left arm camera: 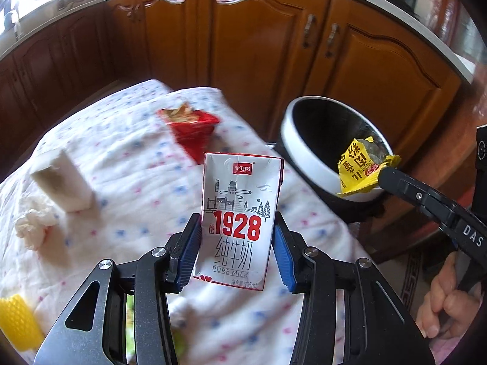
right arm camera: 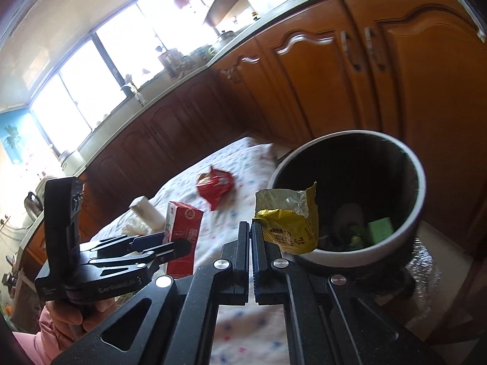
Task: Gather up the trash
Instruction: 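Carry the milk carton and yellow packet over the bin and open both tools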
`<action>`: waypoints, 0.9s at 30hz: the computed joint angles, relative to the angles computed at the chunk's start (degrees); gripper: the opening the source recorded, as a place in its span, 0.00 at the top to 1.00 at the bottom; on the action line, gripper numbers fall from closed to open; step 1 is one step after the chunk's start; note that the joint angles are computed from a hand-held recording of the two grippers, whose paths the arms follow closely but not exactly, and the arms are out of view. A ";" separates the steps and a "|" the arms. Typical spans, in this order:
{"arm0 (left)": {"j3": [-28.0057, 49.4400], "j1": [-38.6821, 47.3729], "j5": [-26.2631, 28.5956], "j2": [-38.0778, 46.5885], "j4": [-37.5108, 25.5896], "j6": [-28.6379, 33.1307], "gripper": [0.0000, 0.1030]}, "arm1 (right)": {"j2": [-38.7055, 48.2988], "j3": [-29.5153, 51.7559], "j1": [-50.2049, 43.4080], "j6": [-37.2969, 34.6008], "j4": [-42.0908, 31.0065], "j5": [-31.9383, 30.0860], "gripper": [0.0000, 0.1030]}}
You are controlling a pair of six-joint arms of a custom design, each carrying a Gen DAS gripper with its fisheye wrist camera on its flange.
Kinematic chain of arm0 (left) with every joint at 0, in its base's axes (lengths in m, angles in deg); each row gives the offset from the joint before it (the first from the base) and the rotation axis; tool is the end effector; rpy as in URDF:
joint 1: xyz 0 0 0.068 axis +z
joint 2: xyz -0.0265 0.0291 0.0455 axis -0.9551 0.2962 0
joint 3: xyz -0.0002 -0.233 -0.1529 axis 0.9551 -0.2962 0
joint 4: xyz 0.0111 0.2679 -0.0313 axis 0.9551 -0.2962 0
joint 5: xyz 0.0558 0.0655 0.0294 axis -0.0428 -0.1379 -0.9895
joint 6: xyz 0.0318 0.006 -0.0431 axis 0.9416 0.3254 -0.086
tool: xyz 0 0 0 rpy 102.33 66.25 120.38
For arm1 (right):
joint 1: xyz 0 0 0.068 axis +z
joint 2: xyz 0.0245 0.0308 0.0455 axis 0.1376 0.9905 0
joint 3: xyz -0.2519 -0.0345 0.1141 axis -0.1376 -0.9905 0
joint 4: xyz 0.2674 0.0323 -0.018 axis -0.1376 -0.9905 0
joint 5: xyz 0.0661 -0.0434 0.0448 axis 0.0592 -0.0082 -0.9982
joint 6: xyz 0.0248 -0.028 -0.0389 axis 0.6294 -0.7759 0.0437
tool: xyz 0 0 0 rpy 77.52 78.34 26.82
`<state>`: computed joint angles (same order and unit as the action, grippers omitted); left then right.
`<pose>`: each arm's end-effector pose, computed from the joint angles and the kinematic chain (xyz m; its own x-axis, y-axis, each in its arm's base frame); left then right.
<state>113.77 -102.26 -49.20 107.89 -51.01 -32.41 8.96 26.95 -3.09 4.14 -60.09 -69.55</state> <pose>0.2329 -0.1348 0.2798 -0.7212 0.3586 -0.5927 0.4985 0.8627 -0.0846 0.1325 -0.0096 0.2614 -0.6365 0.3317 -0.6963 -0.0275 0.8925 0.4502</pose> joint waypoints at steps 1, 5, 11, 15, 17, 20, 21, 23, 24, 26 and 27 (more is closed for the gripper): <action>0.33 -1.47 -0.41 0.22 0.17 -0.65 0.57 | -0.01 0.31 -3.41 -1.88 -1.16 -1.99 0.99; 2.16 -5.92 -1.71 1.61 0.49 -2.41 0.57 | 1.11 1.63 -13.23 -7.44 -4.06 -7.76 0.99; 6.76 -10.84 -3.40 6.18 1.23 -4.06 0.57 | 6.33 3.09 -21.87 -12.93 -4.01 -13.14 0.99; 10.67 -12.77 -4.16 10.21 1.01 -4.87 0.57 | 9.92 4.06 -23.36 -14.12 -2.83 -14.19 0.99; 12.97 -13.82 -4.97 12.39 0.77 -4.77 0.57 | 11.54 4.48 -23.71 -14.54 -1.94 -14.27 0.99; 15.78 -15.32 -6.22 14.94 0.15 -4.80 0.57 | 13.58 5.19 -24.52 -14.94 -0.93 -14.77 0.99; 17.04 -15.71 -6.60 16.12 -0.18 -4.86 0.57 | 14.29 5.36 -24.64 -14.97 -0.47 -14.77 0.99; 18.90 -16.22 -7.02 17.89 -0.67 -4.88 0.57 | 15.21 5.50 -24.61 -15.00 0.18 -14.52 0.99; 19.77 -16.54 -7.31 18.68 -0.98 -4.97 0.57 | 15.82 5.60 -24.66 -14.96 0.50 -14.59 0.99; 21.56 -17.11 -7.79 20.43 -1.46 -5.14 0.57 | 16.40 5.51 -25.03 -15.43 0.60 -14.80 0.99; 22.44 -17.37 -7.95 21.29 -1.70 -5.24 0.57 | 17.10 5.61 -25.30 -15.78 0.79 -14.93 0.99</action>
<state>136.20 -119.62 -57.14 129.18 -52.72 -37.66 26.06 32.56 -28.39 -11.64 -59.30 -84.48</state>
